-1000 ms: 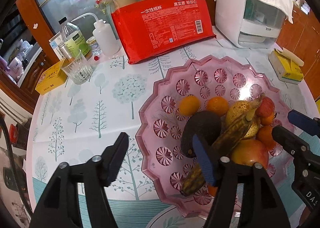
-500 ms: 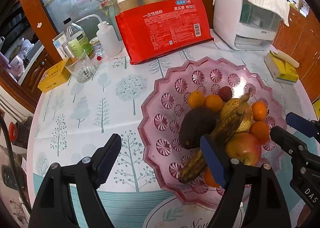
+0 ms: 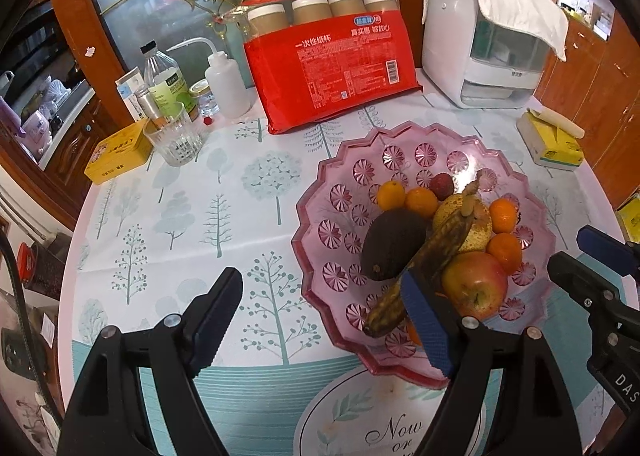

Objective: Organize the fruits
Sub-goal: 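Withdraw both tools from the bowl toward the last fruits on the plate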

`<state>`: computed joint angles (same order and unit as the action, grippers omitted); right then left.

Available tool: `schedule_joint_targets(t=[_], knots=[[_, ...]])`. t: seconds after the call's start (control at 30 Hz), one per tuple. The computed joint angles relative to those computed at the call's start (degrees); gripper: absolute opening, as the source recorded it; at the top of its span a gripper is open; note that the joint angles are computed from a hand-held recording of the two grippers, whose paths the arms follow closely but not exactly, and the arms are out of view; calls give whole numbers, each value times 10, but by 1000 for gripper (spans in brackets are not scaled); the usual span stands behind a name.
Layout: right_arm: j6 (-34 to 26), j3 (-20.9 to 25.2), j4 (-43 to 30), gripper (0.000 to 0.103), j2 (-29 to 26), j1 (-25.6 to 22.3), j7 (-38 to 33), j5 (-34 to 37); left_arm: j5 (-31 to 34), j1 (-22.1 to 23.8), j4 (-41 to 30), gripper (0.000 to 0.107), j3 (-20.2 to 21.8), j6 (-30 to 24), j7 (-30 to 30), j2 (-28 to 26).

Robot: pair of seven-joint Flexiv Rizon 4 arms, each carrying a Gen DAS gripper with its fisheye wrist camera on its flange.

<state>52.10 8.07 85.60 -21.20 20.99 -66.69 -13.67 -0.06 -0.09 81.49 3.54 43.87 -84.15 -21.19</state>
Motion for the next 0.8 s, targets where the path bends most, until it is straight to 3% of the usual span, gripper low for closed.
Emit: schedule_joint_targets(t=[0.8], knots=[[25,10,79,45,81,26,94,-70,-74,31,120,85,-4,53,94,119]])
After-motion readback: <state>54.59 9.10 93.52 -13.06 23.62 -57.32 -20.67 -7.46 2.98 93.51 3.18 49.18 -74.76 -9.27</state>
